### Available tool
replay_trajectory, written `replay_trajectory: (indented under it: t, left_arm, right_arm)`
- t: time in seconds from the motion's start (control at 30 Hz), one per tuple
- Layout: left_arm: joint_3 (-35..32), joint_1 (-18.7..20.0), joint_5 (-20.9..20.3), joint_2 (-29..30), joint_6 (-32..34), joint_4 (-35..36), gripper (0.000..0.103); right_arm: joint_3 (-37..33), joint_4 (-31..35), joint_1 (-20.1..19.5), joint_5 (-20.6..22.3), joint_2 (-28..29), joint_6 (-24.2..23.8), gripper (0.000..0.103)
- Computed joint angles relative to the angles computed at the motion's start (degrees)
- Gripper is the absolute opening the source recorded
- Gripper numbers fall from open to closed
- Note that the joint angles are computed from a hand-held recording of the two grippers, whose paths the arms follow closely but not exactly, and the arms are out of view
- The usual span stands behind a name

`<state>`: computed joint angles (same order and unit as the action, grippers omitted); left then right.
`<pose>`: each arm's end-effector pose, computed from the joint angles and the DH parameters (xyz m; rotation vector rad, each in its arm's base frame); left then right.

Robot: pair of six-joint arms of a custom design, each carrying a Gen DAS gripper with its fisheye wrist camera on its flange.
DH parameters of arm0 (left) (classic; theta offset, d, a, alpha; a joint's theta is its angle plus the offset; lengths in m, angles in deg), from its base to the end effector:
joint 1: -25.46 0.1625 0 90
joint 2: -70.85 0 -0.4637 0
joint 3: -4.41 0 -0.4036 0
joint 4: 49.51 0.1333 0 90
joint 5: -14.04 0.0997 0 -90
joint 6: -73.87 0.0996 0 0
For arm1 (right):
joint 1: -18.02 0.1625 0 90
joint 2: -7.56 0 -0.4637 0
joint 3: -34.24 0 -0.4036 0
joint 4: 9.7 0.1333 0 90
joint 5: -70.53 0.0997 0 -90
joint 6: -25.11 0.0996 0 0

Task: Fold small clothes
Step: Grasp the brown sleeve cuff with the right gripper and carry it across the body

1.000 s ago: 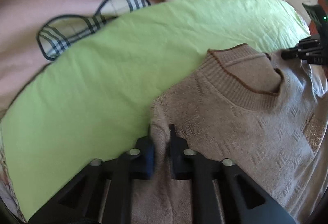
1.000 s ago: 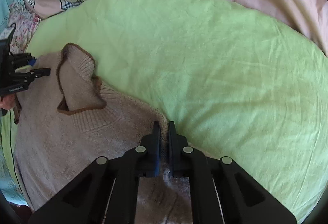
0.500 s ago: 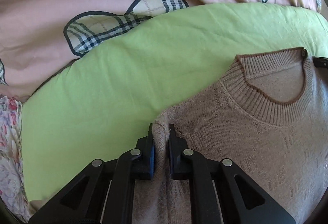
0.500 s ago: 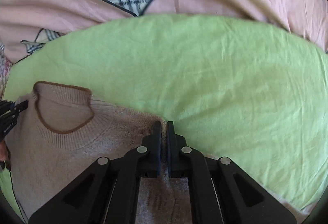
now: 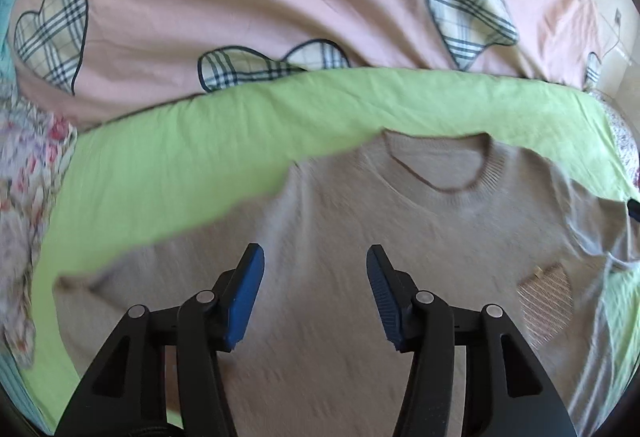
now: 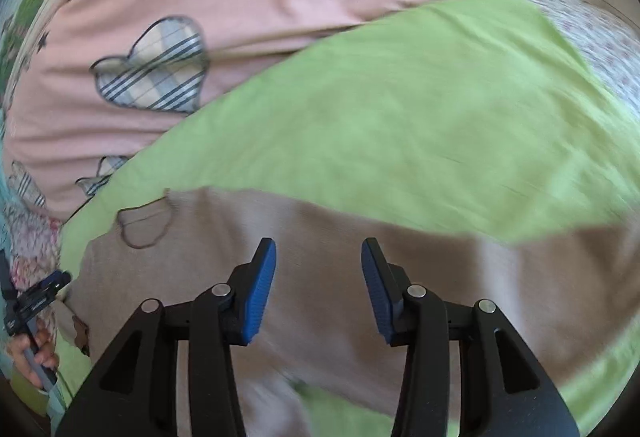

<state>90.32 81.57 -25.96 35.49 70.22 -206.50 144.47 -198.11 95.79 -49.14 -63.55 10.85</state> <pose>-0.2433 -0.7381 0.0860 0.4540 2.2791 -0.6650 -0.0426 -0.5930 0.3881 -0.2928 -2.2070 1.0860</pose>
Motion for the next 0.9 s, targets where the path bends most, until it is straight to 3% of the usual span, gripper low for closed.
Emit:
replay_trajectory:
  t: [0.2, 0.3, 0.47, 0.6, 0.63, 0.7, 0.73, 0.9]
  left_arm:
    - [5.21, -1.91, -2.19, -0.62, -9.38, 3.1, 0.058]
    - [6.62, -2.42, -3.68, -0.35, -13.92, 5.18, 0.058]
    - [8.34, -3.77, -5.75, 0.25, -18.75, 7.14, 0.058]
    - [8.5, -4.62, -6.83, 0.88, -19.85, 8.78, 0.058]
    - [8.5, -4.83, -7.02, 0.99, -19.73, 9.12, 0.058]
    - [8.52, -5.23, -7.18, 1.16, -19.04, 9.26, 0.058]
    - [8.57, -5.41, -7.21, 1.31, -18.61, 9.08, 0.058]
    - [8.88, -4.99, -8.64, 1.15, -18.55, 8.01, 0.059]
  right_arm:
    - [9.57, -7.13, -6.75, -2.17, -11.11, 7.58, 0.046]
    - [11.16, -9.12, -10.75, -0.8, -14.49, 10.05, 0.046]
    - [8.88, -5.62, -17.74, 5.47, -17.44, 15.03, 0.046]
    - [5.59, -1.46, -20.1, 7.73, -16.18, 17.27, 0.042]
    - [5.6, -0.92, -20.21, 7.98, -16.23, 17.49, 0.038]
    - [5.02, 0.09, -19.92, 8.22, -15.73, 16.83, 0.015]
    - [5.22, 0.18, -19.63, 8.66, -15.86, 16.49, 0.008]
    - [8.1, -4.39, -14.19, 6.56, -16.34, 11.02, 0.008]
